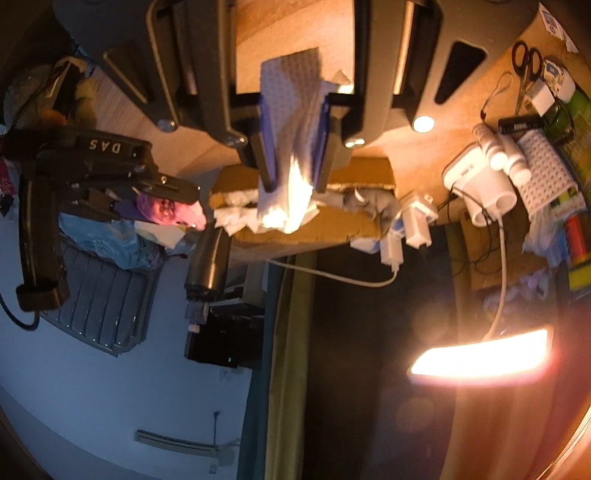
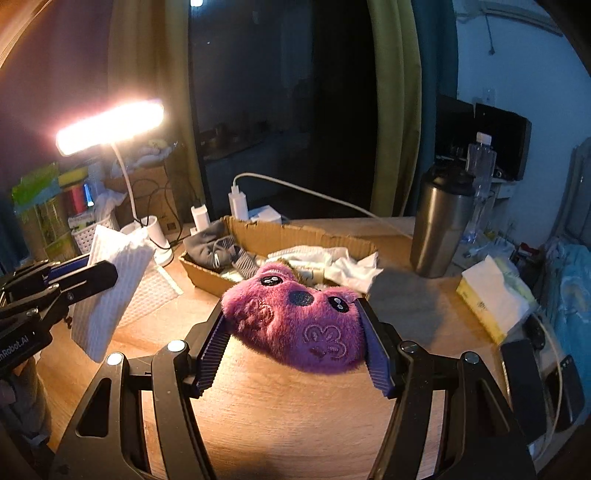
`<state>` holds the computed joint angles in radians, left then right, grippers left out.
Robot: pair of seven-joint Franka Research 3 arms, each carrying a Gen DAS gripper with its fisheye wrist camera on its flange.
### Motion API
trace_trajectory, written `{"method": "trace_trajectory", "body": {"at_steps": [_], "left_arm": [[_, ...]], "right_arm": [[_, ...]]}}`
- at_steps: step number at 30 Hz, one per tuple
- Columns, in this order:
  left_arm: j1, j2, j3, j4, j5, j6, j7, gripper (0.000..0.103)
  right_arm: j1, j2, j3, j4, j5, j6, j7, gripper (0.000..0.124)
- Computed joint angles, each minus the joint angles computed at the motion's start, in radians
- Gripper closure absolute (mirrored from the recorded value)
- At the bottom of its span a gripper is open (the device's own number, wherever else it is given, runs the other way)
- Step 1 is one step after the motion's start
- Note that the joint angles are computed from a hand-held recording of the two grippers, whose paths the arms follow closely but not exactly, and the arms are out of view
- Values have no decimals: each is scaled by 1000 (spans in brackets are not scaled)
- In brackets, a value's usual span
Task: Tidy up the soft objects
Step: 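Carry the pink plush and white wipe over the box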
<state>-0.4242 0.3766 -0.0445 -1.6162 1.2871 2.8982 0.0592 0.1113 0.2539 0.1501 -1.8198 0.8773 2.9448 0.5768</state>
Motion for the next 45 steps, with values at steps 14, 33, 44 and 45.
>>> {"method": "trace_trajectory", "body": {"at_steps": [14,33,44,45], "left_arm": [[-19,55,24,129,-9,8,35,83],[-45,163,80,311,-101,20,141,83],[-61,287,130,480,-183,-30,249,83],[-59,299,131,495,-200,-30,263,83]], "right_arm": [[-11,20,7,81,10,17,-5,56],[-35,81,37,180,-38,61,24,55],[-32,159,33,279,-142,69,104,55],[-32,170,33,291,-153,69,112,55]]}}
